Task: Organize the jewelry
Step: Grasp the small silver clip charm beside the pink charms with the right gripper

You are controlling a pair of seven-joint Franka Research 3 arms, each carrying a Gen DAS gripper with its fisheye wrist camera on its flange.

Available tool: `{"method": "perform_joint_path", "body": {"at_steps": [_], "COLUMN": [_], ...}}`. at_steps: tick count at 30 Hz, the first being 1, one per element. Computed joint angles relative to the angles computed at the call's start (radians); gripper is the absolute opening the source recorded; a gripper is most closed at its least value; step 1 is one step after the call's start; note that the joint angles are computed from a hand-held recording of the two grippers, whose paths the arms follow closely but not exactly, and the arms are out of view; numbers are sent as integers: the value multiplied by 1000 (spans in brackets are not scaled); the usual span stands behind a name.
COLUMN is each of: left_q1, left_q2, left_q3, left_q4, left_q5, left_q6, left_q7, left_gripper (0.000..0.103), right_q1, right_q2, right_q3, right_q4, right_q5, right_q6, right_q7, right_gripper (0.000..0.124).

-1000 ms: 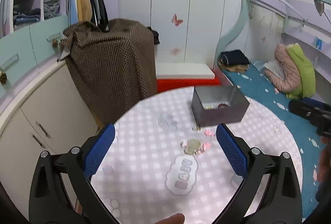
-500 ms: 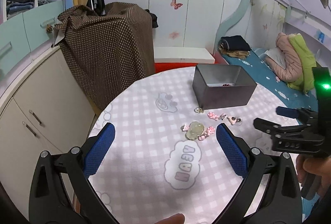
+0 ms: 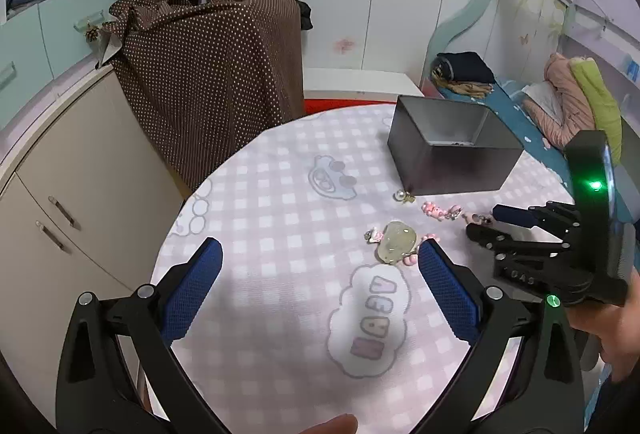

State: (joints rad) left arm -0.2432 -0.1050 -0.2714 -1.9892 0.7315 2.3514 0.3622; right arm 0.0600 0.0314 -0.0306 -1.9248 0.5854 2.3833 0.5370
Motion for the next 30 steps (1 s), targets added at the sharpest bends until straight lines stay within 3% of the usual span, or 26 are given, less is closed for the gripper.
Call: {"method": "perform_joint_path", "body": {"at_steps": [3, 8, 13, 15, 26, 30], "left_q1": [-1, -8, -19, -24, -40, -40], "left_q2": [18, 46, 75, 85, 121, 134], "left_q3": [3, 7, 12, 13, 25, 29], "left_q4": [8, 20, 38, 45, 62, 65], "left_q5": [-12, -21, -29, -30, -62, -78], "left_q6": [0, 9, 13, 15, 41, 53], "left_q7": [15, 33, 58, 66, 81, 81], "left_gripper": [98, 98, 98, 98, 98, 98], "right_q1": [-1, -7, -15, -19, -17, -17], "right_q2": [-5, -3, 6, 11, 50, 38], "right_q3": [0, -6, -8, -10, 5, 7], "right_q4": [-5, 2, 22, 33, 71, 60], "right_q5": [5, 24, 35, 39, 44, 32], "right_q6": [0, -19, -59, -74, -54, -65], "right_q7": [-22, -27, -20, -11, -39, -80], "right_gripper": [18, 8, 9, 14, 27, 13]}}
